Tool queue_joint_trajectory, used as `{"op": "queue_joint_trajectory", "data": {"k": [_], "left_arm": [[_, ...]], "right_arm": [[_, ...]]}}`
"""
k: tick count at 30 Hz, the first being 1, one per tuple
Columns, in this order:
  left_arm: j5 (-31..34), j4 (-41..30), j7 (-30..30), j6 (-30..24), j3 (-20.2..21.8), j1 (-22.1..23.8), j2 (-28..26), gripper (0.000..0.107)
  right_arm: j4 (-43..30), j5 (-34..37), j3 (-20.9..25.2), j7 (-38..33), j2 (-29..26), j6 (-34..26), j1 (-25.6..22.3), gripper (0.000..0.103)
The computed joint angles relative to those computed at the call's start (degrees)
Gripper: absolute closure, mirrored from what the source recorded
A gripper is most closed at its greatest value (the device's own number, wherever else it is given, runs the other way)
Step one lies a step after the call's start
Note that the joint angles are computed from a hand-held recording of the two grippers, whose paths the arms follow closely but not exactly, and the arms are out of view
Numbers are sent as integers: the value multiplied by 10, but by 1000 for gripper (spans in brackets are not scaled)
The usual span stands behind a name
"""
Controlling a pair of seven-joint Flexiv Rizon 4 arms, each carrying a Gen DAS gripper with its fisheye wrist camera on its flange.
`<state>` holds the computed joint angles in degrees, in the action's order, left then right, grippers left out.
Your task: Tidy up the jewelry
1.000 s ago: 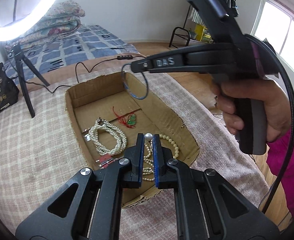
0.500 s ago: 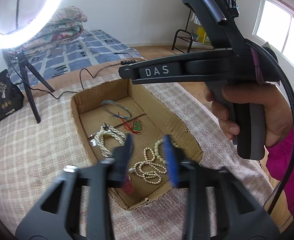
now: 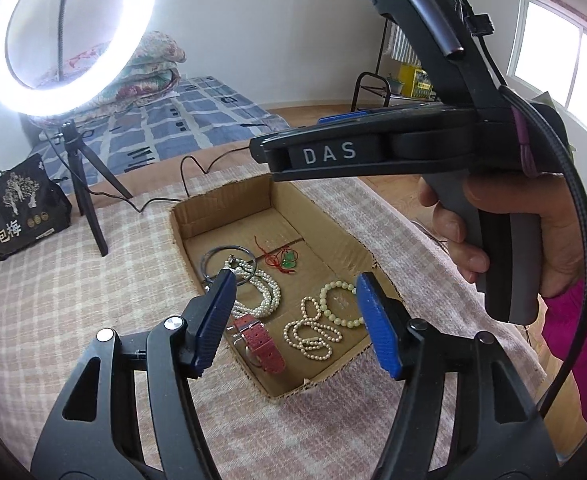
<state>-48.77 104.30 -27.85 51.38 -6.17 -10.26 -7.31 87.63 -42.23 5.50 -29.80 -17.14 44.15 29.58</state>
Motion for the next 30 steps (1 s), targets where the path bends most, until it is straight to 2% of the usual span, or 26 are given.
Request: {"op": "queue_joint_trajectory", "data": {"k": [15,18,25,28,30], "left_arm": [[-38,32,42,-29,40,13,72,42],[-51,41,53,-36,50,16,88,35],[-62,55,78,-54,72,24,117,33],[-73,62,92,-58,81,28,128,25],[-80,67,101,-55,85,29,134,24]], "right_arm": [[-23,-56,21,53,32,-107,52,33],[-21,-73,28,77,41,-132,63,28],[-12,-115,49,143,61,-203,91,28],[-5,-131,57,172,67,-232,102,25],[-4,-141,63,190,68,-254,111,23]]}}
